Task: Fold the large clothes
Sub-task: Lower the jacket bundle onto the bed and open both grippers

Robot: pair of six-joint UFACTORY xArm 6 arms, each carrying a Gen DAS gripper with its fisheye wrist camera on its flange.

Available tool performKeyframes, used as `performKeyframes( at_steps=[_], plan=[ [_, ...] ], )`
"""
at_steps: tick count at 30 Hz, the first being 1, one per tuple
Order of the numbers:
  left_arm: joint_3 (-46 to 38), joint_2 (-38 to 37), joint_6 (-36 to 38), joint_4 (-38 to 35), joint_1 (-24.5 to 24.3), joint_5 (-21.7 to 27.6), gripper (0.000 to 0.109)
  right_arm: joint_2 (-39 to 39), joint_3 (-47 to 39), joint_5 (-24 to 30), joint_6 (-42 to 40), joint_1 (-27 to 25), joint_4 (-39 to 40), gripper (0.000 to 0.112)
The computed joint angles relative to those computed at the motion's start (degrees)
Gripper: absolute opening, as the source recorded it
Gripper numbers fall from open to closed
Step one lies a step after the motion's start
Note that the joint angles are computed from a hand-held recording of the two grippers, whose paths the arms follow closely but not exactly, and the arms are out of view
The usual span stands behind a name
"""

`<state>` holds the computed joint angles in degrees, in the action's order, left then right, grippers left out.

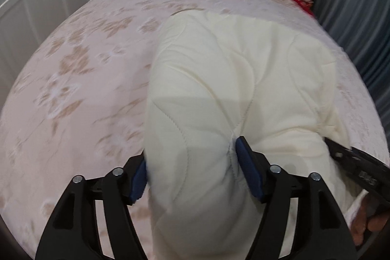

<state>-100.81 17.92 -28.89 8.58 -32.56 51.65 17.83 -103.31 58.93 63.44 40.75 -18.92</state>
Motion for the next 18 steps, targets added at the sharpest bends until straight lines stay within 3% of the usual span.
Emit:
performKeyframes(
  at_steps=[4,7,8,13,18],
  plan=[
    [-3.8,-0.6,-5.4,11.6,-3.2,9.9,0.064,-0.7,-4.1,7.3,0.7,3.2,-4.1,0.043],
    [-6.5,-0.7,-6.5,16.1,-5.6,15.4,0.064,-1.2,-7.4,13.7,1.5,6.6,-10.1,0.042],
    [-6.7,-1.1,-7.0,16.2,-6.1,16.3,0.064,-1.5,-8.0,14.6,1.6,7.3,-11.1,0.041],
    [-6.3,-2.8,-10.3,14.6,-7.1,19.0,0.064,-2.6,-8.7,12.8,-1.4,9.3,-9.1,0.009],
    [-4.6,-3.8,-13.0,13.7,-7.8,20.4,0.064,-0.5,-9.3,14.9,-3.4,10.0,-7.9,0.004]
  ],
)
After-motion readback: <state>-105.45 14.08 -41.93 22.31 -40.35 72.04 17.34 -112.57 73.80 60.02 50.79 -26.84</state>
